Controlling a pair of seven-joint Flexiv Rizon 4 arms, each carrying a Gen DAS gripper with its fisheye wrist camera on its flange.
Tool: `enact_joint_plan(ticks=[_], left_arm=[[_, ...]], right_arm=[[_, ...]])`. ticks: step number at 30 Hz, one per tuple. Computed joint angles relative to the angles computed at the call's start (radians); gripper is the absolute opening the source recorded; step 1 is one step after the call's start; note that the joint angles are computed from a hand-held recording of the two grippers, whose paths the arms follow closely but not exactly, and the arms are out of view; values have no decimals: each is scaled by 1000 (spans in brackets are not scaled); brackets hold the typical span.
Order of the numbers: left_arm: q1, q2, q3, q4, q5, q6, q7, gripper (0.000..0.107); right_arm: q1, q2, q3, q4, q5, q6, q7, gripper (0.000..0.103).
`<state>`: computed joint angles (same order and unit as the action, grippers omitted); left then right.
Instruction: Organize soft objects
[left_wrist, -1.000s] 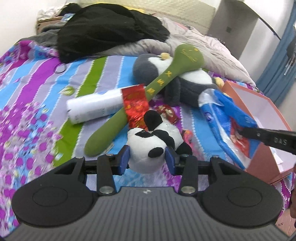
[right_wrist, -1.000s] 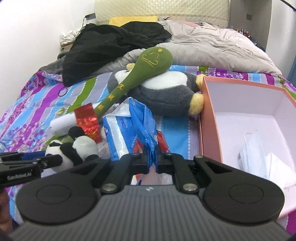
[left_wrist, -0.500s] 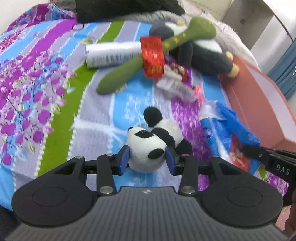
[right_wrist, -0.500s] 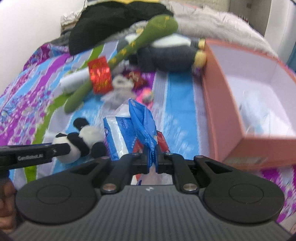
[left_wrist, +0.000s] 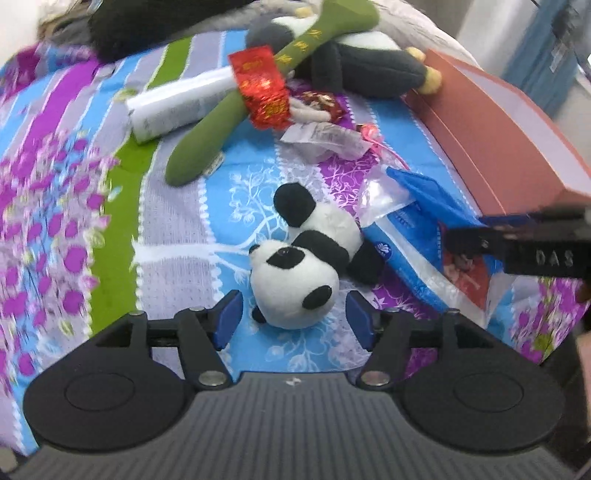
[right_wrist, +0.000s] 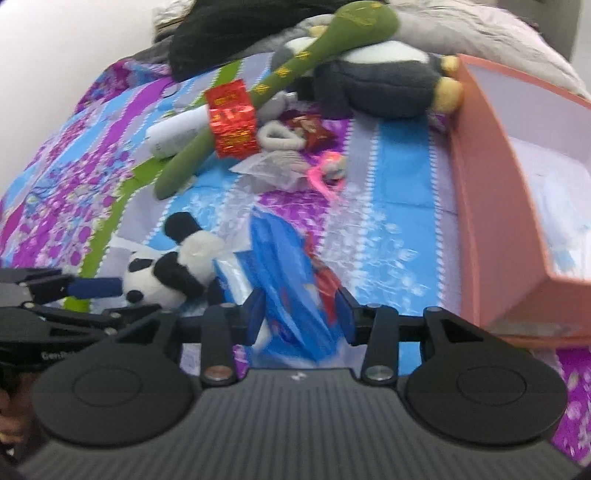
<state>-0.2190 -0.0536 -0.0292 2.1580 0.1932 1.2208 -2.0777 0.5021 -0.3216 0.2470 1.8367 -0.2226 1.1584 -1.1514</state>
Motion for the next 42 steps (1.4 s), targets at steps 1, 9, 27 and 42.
enact_joint_plan(ticks=[1,9,27,42], left_arm=[[-1,-2,2,-12,34,-11,-7,70],[-2,-28,9,-48,105,-8,40,70],[-59,-56,39,-108,217,-10,-124,60],[-13,111,-37,-130,212,-108,-339,60]], right_arm=[[-12,-12,18,-16,24,-8,-34,44],[15,-44,-5,-40,1,-63,-52,19],[17,0,-63,22,-124,-19,194,14],[1,121,-77,77,-257,76,364,14]])
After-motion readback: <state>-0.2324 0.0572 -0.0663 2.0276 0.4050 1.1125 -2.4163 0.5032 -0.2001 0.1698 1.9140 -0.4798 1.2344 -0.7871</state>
